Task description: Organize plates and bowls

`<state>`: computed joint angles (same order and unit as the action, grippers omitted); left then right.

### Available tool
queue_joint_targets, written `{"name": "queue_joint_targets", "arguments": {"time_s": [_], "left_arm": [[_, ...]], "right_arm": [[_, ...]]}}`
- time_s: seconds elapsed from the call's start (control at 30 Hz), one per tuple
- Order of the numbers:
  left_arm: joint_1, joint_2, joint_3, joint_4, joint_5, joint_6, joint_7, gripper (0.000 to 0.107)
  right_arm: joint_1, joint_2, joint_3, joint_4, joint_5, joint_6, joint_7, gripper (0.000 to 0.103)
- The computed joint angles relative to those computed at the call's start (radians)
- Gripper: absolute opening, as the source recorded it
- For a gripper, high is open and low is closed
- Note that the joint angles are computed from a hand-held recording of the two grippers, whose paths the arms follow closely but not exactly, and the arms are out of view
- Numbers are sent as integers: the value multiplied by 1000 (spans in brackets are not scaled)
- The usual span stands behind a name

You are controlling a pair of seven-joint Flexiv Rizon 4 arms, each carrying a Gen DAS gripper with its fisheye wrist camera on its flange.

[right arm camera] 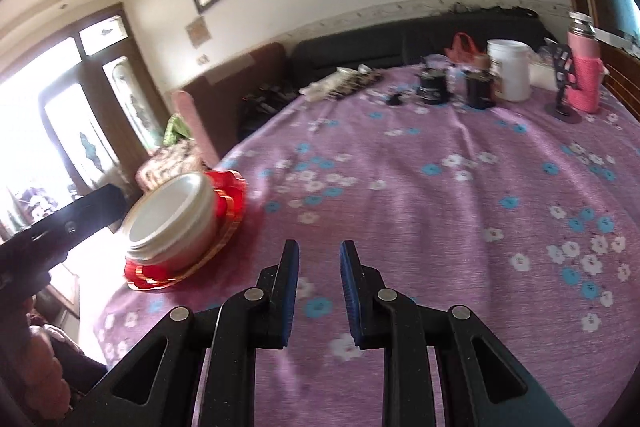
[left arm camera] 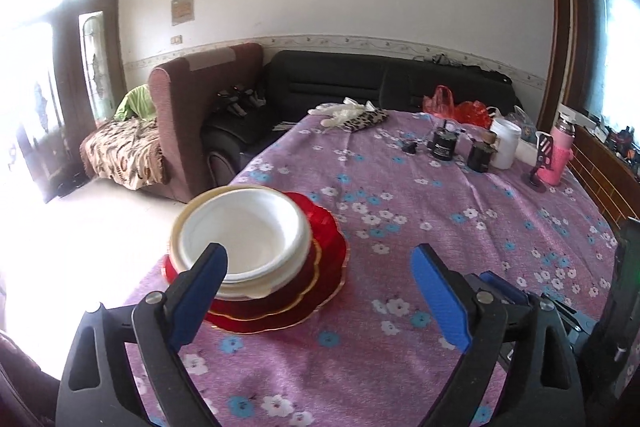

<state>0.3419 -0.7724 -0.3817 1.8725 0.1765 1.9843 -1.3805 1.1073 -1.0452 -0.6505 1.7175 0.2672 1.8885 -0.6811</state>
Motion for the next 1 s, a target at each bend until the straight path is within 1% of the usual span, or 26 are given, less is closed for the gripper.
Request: {"name": "queue_joint_targets", "arguments": {"time_s": [0.07, 0.2, 0.27, 0.3, 0.4, 0.5, 0.57, 0.6, 0.7, 0.73, 0.83, 0.87, 0.93, 1.0], "left_arm": [[22, 4, -4, 14, 13, 21, -6, 94], [87, 12, -40, 29, 51, 9, -15, 95], [131, 9, -73, 36, 71, -1, -16, 98], [157, 5, -94, 40, 82, -8, -16, 99], [262, -18, -190, 48, 112, -54, -2, 99], [336, -35, -257, 56, 102, -86, 27, 99], [405, -55, -322, 56, 101, -112, 60, 100], [445, -70, -365, 55, 100, -135, 82, 100], [596, -128, -527, 58, 83, -235, 152, 100], [644, -148, -582, 54, 66, -290, 178, 100], [718, -149, -656, 43, -16, -413, 211, 103], [734, -150, -674, 42, -38, -439, 223, 103], [786, -174, -739, 40, -82, -519, 268, 103], [819, -195, -785, 51, -112, -554, 309, 103]], "right_arm": [[26, -22, -16, -12, 12, 33, -11, 24], [69, -46, -47, -39, 25, 24, -45, 23], [86, -51, -62, -51, 21, 4, -55, 23], [97, -56, -75, -56, 19, -6, -55, 23], [120, -66, -103, -62, 7, -24, -48, 23], [122, -68, -111, -72, -12, -33, -38, 23], [124, -71, -113, -78, -22, -34, -31, 23], [123, -72, -112, -86, -31, -41, -29, 23], [121, -75, -113, -99, -53, -53, -21, 23], [114, -73, -104, -103, -63, -53, -20, 23], [110, -78, -103, -117, -75, -54, -12, 24], [108, -78, -99, -122, -80, -53, -12, 24], [111, -83, -105, -127, -83, -55, -9, 24], [108, -85, -104, -135, -87, -51, -9, 24]]}}
